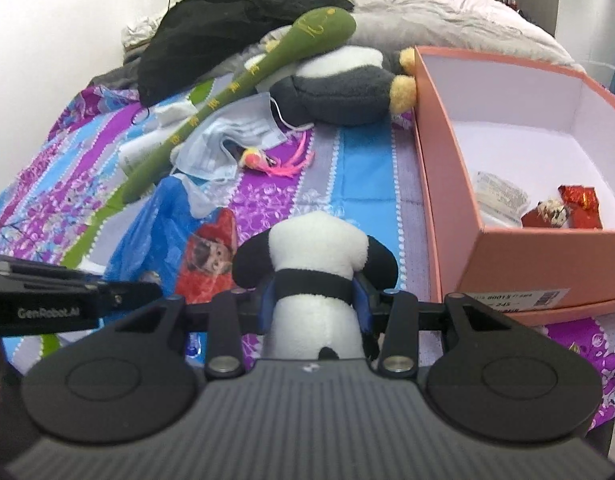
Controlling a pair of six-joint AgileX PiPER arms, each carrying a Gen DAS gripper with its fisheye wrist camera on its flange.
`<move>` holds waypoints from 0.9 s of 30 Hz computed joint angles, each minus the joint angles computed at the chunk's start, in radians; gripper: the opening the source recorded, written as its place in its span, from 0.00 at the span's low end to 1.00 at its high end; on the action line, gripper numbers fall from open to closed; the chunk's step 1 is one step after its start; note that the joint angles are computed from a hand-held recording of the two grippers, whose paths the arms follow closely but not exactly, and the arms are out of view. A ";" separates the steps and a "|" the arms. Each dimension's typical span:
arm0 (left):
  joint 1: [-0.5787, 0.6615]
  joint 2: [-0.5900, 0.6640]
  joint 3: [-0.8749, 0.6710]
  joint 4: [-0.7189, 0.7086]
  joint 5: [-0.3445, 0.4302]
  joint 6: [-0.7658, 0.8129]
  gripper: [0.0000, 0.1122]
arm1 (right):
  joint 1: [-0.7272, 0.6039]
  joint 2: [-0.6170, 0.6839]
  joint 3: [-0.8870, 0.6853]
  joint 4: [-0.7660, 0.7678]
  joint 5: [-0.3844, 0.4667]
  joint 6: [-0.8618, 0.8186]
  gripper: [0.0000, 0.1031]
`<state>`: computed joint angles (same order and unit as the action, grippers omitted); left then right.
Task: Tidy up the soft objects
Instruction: 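Lift the blue bag and panda plush and carry both toward the orange box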
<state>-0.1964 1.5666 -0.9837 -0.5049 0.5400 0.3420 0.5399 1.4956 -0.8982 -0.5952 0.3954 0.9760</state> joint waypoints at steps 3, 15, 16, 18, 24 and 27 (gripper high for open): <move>0.019 -0.011 -0.033 -0.047 0.033 0.042 0.09 | 0.009 -0.020 -0.017 -0.023 0.023 0.022 0.42; 0.003 -0.059 -0.280 -0.066 0.160 0.046 0.09 | -0.006 -0.156 -0.139 -0.111 0.133 0.030 0.42; -0.002 -0.051 -0.313 -0.068 0.175 0.042 0.09 | -0.014 -0.165 -0.153 -0.108 0.136 0.016 0.42; -0.020 -0.032 -0.375 -0.061 0.195 0.022 0.09 | -0.032 -0.176 -0.181 -0.104 0.146 -0.010 0.42; -0.079 0.059 -0.602 -0.049 0.266 -0.054 0.09 | -0.100 -0.200 -0.251 -0.133 0.159 -0.047 0.42; -0.126 0.132 -0.749 -0.012 0.304 -0.106 0.09 | -0.177 -0.205 -0.296 -0.058 0.139 -0.143 0.42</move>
<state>-0.3227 1.6984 -1.7329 -0.5172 0.8441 0.2363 0.3629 1.2908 -1.1946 -0.6535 0.5346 0.8328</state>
